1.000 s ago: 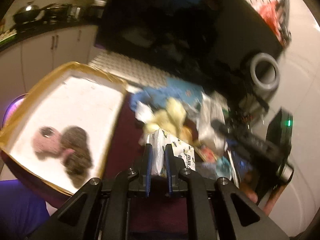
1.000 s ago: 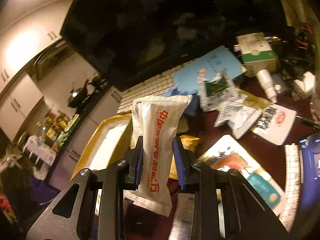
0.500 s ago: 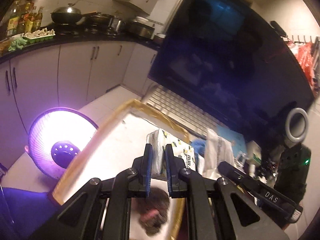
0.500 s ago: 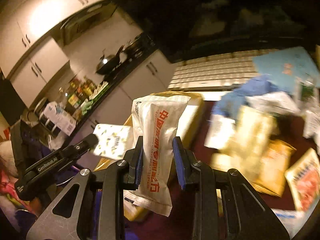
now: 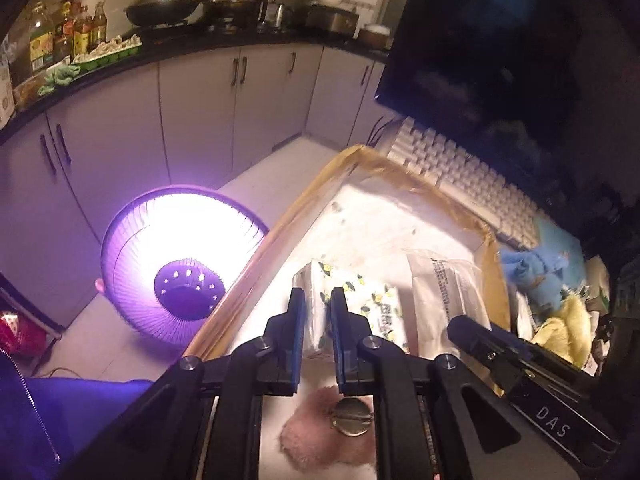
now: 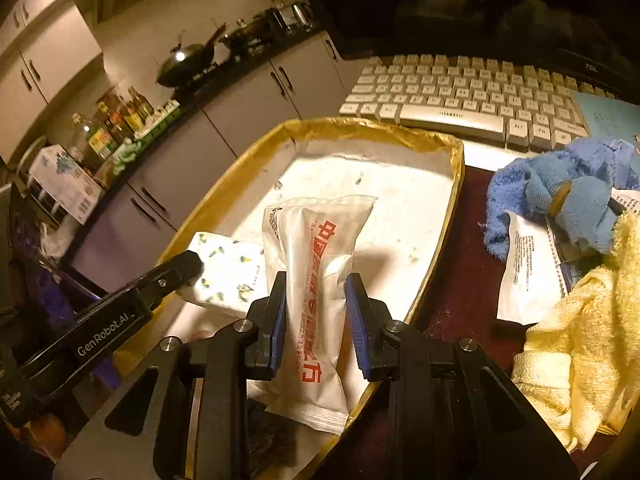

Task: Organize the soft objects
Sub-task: 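Carry both packs into the tray and open both tools, then grasp the yellow towel with the left tool while the right tool grasps the teal cartoon pack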

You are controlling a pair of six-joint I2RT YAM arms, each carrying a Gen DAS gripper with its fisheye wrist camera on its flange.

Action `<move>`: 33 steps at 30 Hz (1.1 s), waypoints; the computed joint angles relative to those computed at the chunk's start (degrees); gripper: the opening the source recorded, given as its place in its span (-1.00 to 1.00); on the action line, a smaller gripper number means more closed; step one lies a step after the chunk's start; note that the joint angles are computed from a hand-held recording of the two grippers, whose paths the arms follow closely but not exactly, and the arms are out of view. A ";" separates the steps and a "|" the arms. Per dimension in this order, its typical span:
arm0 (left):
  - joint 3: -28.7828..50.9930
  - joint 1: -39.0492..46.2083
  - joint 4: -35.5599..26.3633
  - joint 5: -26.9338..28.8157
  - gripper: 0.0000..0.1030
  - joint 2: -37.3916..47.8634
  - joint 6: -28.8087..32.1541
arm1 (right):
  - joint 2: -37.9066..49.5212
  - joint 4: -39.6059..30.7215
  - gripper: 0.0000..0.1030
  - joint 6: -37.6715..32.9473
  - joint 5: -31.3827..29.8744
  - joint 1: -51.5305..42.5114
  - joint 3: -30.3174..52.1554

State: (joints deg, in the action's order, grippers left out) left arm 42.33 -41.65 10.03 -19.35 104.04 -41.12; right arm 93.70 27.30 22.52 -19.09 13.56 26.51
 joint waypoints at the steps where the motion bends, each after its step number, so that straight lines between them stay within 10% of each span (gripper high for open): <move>1: -0.24 0.38 0.11 0.41 -0.78 0.12 0.01 | 0.11 0.37 -0.43 -0.04 0.47 0.26 -0.11; 5: -2.47 0.71 0.77 1.50 -0.75 -1.26 -1.61 | -0.10 0.97 -0.24 -0.60 0.08 0.43 -0.30; 11: -8.69 -4.03 4.81 -4.17 0.21 -7.78 -4.60 | -7.37 5.71 0.13 -0.25 -3.25 -2.36 -6.89; 18: -10.05 -18.09 5.56 -13.89 0.38 -12.34 -7.43 | -19.04 4.29 0.13 -5.14 -26.72 -18.28 -18.39; 26: -2.87 -23.62 4.76 -10.74 0.40 -7.40 -4.48 | -17.32 -27.90 0.13 -40.20 -45.68 -50.26 -18.20; 33: 8.39 -25.35 1.45 -6.70 0.40 1.68 0.32 | -8.08 -44.47 0.13 -60.87 -45.52 -64.27 -11.52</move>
State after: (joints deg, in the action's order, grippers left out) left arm 50.72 -67.00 11.48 -26.05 105.72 -40.79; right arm 85.62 -17.17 -38.36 -64.61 -50.71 14.98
